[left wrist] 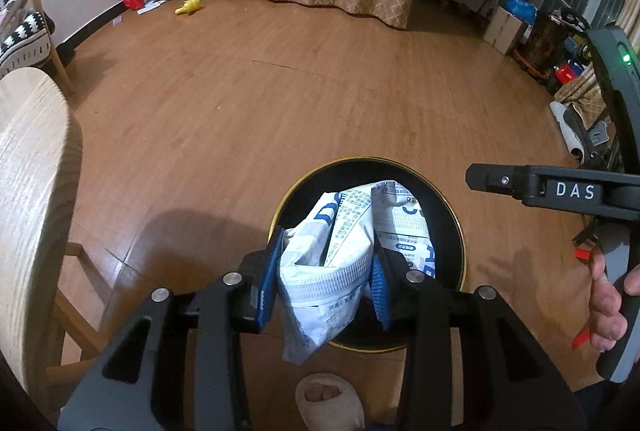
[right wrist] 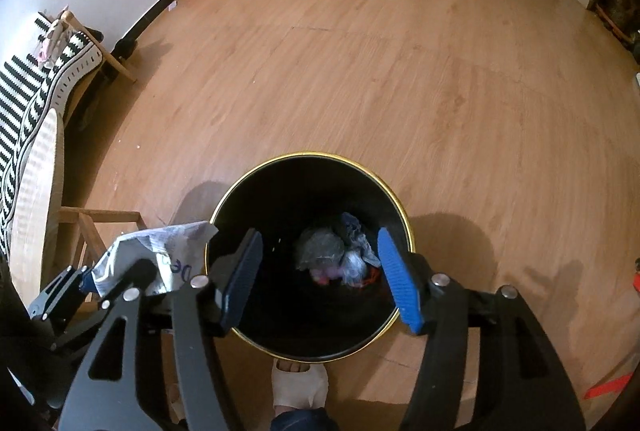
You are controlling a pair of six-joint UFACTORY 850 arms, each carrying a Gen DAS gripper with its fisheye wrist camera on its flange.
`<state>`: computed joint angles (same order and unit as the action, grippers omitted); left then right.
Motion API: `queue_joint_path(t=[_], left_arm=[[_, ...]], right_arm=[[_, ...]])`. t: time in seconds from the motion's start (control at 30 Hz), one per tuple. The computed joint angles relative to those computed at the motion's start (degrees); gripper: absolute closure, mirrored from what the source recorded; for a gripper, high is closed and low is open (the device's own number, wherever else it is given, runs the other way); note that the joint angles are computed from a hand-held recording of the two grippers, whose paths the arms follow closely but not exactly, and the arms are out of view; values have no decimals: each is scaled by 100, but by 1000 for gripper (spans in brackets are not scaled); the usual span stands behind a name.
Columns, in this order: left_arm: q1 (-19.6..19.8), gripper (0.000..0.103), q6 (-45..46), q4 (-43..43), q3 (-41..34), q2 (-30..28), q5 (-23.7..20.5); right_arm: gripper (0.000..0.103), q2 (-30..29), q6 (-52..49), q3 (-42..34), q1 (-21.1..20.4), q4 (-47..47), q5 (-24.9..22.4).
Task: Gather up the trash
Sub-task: 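Carry paper bag and foil over the black bin and open both tools, then return both tools to the trash on the table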
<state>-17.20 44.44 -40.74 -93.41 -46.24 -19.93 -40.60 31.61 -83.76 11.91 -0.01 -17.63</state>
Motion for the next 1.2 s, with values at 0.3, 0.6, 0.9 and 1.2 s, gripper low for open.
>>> queue_joint_path(t=[0.3, 0.6, 0.9, 1.2], left_arm=[[-34, 40, 213, -230, -131, -113, -176], [-24, 26, 552, -611, -1, 21, -151], [550, 9, 1609, -1788, 1070, 1167, 151], [1826, 7, 759, -982, 2510, 2688, 1103]], right_arm=[[38, 127, 814, 179, -35, -604, 198], [37, 215, 1157, 264, -36, -817, 300], [25, 288, 1244, -58, 443, -1240, 324], [25, -335, -932, -1605, 1412, 387, -101]])
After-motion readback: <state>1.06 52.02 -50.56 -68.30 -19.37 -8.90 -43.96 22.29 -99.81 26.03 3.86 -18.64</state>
